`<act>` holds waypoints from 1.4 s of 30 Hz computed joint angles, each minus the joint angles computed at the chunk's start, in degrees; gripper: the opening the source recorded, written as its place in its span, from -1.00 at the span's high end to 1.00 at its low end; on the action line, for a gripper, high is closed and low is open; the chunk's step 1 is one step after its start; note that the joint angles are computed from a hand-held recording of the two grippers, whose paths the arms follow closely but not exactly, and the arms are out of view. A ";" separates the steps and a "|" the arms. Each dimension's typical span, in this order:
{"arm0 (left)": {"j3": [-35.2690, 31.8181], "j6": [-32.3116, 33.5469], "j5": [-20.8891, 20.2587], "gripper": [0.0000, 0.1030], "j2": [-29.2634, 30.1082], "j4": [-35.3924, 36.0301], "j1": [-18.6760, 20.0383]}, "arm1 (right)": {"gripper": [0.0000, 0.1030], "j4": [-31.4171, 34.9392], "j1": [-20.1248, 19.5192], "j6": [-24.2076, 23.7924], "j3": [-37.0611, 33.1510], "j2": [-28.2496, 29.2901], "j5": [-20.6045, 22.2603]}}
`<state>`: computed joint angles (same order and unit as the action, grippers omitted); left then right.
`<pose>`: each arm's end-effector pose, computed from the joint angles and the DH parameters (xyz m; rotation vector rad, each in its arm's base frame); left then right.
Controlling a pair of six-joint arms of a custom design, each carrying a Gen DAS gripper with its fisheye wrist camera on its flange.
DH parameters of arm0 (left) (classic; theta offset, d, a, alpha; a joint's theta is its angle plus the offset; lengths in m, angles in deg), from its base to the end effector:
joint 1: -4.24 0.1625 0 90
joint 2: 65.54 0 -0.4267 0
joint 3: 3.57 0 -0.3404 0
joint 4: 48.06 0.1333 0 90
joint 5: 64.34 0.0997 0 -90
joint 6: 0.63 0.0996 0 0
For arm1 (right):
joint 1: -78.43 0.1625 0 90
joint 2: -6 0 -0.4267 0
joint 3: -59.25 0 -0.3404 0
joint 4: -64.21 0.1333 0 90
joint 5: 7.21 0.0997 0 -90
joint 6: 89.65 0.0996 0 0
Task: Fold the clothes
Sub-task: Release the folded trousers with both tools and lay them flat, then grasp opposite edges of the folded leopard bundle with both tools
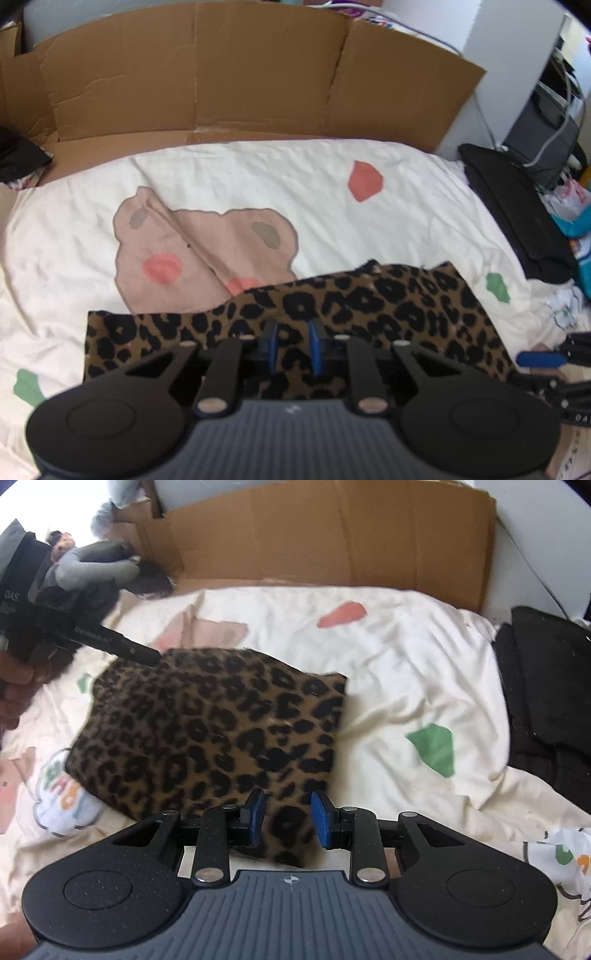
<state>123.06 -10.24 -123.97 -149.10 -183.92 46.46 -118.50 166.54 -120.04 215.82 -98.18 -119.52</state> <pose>-0.1730 -0.4050 0.2731 0.8565 2.5296 -0.4051 0.0876 -0.2419 0.3008 0.4371 -2.4518 0.7398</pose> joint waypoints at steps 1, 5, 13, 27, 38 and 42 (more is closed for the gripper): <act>0.09 -0.28 -1.11 0.65 -0.88 0.82 -0.24 | 0.32 0.57 0.73 0.53 0.09 -0.18 0.28; 1.17 -0.37 -5.03 0.65 -3.83 3.95 -1.54 | 0.33 3.04 3.75 2.47 0.30 0.70 0.81; 5.71 -0.59 -12.67 0.65 -5.81 5.29 -3.90 | 0.44 0.79 2.15 2.68 1.99 4.07 -0.79; 12.19 -5.12 -14.22 0.74 -6.14 4.97 -7.97 | 0.47 0.18 1.21 2.82 1.65 5.04 -2.21; 9.21 -11.95 -6.00 0.95 -15.09 18.45 -5.11 | 0.47 0.05 0.89 3.55 1.89 4.69 -2.38; 8.07 -15.12 -2.83 0.95 -17.53 23.74 -4.73 | 0.47 -0.05 0.46 3.20 2.07 4.47 -2.08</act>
<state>131.13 -25.37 -126.80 -166.63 -160.18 41.73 -118.55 167.00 -116.84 217.89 -93.71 -121.60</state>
